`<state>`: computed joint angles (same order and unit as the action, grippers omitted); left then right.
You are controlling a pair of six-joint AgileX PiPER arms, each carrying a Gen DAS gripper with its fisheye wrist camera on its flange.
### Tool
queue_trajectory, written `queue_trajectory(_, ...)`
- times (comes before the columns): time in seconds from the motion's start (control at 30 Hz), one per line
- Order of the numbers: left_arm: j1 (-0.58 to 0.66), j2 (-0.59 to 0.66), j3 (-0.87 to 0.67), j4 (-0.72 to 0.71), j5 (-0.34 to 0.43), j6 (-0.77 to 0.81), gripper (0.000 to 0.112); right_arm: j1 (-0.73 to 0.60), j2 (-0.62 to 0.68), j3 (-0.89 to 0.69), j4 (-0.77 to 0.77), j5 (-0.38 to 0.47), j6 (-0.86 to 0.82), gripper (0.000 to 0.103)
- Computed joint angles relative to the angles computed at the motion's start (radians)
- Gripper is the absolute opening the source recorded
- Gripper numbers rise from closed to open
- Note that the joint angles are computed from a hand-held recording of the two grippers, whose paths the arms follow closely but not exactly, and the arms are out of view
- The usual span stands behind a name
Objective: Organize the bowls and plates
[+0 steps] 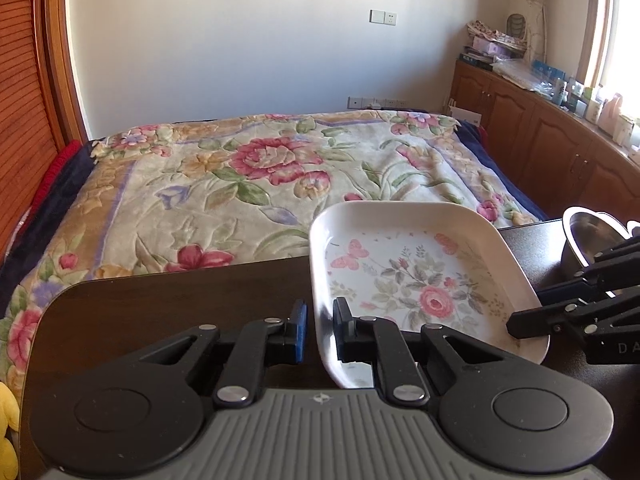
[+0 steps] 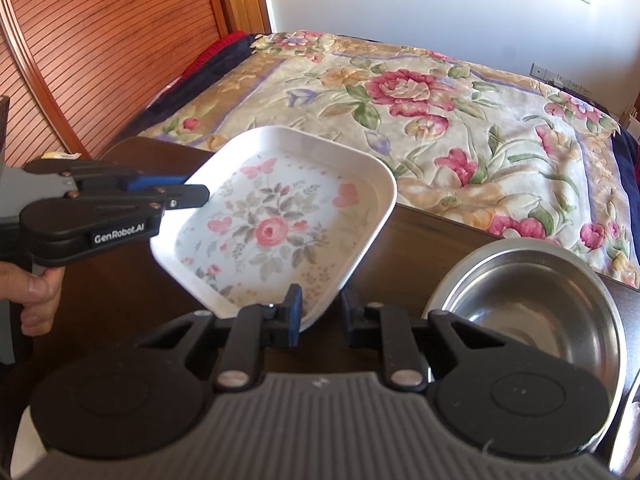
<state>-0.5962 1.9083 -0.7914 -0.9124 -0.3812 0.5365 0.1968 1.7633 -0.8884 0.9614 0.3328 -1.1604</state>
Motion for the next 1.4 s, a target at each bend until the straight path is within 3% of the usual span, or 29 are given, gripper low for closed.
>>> queue_trajectory(0.17,0.009,-0.026,0.025,0.021,0.028,-0.036,0.013,-0.008,0.004,-0.009,-0.009,0.020,0.012,0.020)
queue_trajectory(0.33,0.023,-0.063,0.072,0.114,0.052,-0.129,0.013,-0.031,-0.006,0.016,0.098,0.046,-0.109,0.019)
queue_trajectory(0.6,-0.024,-0.154,0.177,0.051,0.019,-0.118,0.014,-0.033,-0.065,0.091,0.248,0.062,-0.249,0.019)
queue_trajectory(0.8,-0.103,-0.244,0.241,-0.115,-0.027,-0.002,0.013,-0.043,-0.115,0.150,0.338,0.080,-0.333,0.019)
queue_trajectory(1.13,-0.233,-0.385,0.295,-0.407,-0.098,0.233,0.013,-0.061,-0.240,0.232,0.336,0.108,-0.345,0.019)
queue_trajectory(1.4,-0.402,-0.448,0.314,-0.605,-0.211,0.338,0.013,-0.105,-0.347,0.306,0.338,0.150,-0.368,0.019)
